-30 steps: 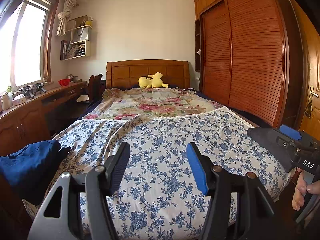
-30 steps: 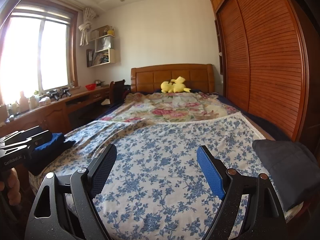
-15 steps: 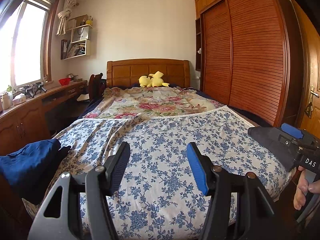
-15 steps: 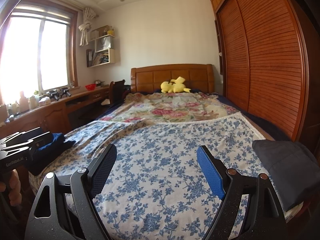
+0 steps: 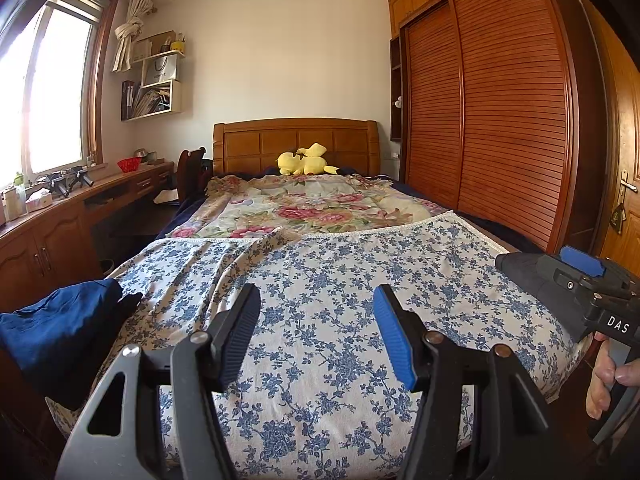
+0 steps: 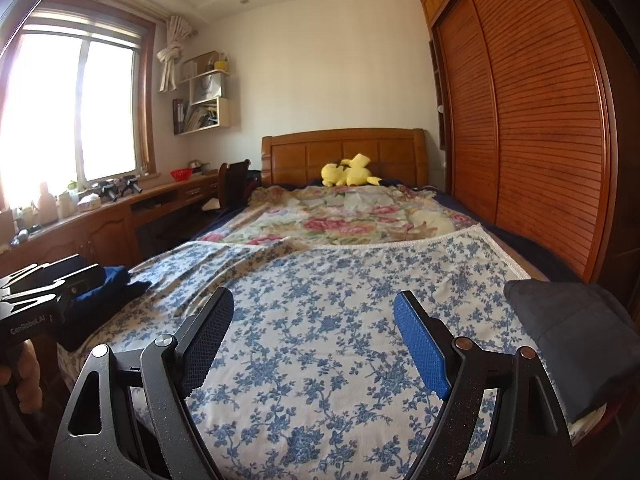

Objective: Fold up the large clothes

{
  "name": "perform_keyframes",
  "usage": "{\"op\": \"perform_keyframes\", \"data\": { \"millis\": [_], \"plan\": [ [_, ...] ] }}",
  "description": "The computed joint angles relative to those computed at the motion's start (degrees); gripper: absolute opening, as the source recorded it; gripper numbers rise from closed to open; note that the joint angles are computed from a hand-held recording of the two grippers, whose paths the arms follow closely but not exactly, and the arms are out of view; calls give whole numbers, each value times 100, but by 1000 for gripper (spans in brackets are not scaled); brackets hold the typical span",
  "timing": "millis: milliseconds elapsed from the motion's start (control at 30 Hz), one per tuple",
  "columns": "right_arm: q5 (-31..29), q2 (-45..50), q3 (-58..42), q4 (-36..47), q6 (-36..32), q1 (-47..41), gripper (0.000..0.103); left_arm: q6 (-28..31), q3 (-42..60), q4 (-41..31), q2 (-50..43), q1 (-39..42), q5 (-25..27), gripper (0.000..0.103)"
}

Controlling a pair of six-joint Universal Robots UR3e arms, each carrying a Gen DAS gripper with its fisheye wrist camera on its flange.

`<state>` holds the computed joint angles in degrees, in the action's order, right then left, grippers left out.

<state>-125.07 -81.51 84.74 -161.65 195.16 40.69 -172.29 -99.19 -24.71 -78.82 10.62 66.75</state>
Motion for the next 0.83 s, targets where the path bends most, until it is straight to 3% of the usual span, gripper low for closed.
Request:
{"op": "perform_keyframes", "data": {
  "millis": [833],
  "plan": [
    [12, -10, 46, -15, 17, 6, 84, 5, -13, 2, 6, -9, 20, 58]
  ]
}}
